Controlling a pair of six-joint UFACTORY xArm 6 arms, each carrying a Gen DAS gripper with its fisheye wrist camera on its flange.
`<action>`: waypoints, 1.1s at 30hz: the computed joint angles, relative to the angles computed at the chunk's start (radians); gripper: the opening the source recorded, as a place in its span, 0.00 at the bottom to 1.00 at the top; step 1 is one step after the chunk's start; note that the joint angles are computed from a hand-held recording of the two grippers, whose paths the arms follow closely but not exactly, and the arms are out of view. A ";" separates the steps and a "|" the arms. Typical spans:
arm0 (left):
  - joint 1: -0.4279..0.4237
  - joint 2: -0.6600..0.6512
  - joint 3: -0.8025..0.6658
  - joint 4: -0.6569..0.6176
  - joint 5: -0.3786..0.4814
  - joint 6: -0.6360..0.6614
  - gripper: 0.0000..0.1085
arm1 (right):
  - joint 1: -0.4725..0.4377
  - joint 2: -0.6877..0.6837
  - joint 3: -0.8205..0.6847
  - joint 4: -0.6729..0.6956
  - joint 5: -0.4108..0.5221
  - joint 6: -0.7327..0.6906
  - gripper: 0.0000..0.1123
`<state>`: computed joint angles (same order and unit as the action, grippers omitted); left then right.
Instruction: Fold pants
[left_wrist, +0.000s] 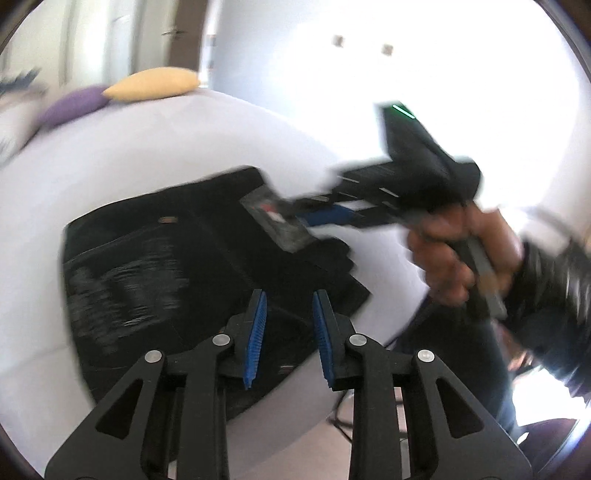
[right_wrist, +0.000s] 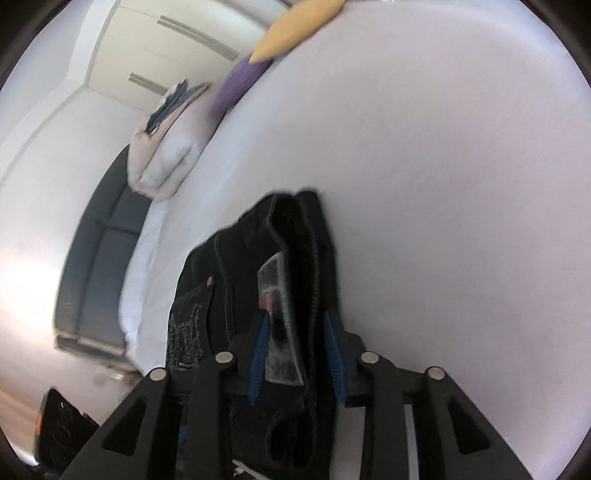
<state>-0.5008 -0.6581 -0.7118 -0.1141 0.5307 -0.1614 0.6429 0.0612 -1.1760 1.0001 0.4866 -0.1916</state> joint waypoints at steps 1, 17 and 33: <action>0.043 -0.020 0.008 -0.040 -0.004 0.022 0.23 | 0.007 -0.029 0.017 0.052 -0.004 -0.044 0.19; 0.363 0.205 -0.093 -0.208 0.040 0.302 0.19 | 0.061 0.030 0.025 0.063 -0.006 -0.053 0.00; 0.167 -0.194 0.291 0.074 -0.028 -0.028 0.19 | 0.139 -0.147 0.210 -0.055 -0.105 0.057 0.00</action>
<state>-0.3336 -0.8520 -0.4207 -0.0397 0.5030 -0.1889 0.7816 -0.0856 -0.9660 0.9454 0.3813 -0.1346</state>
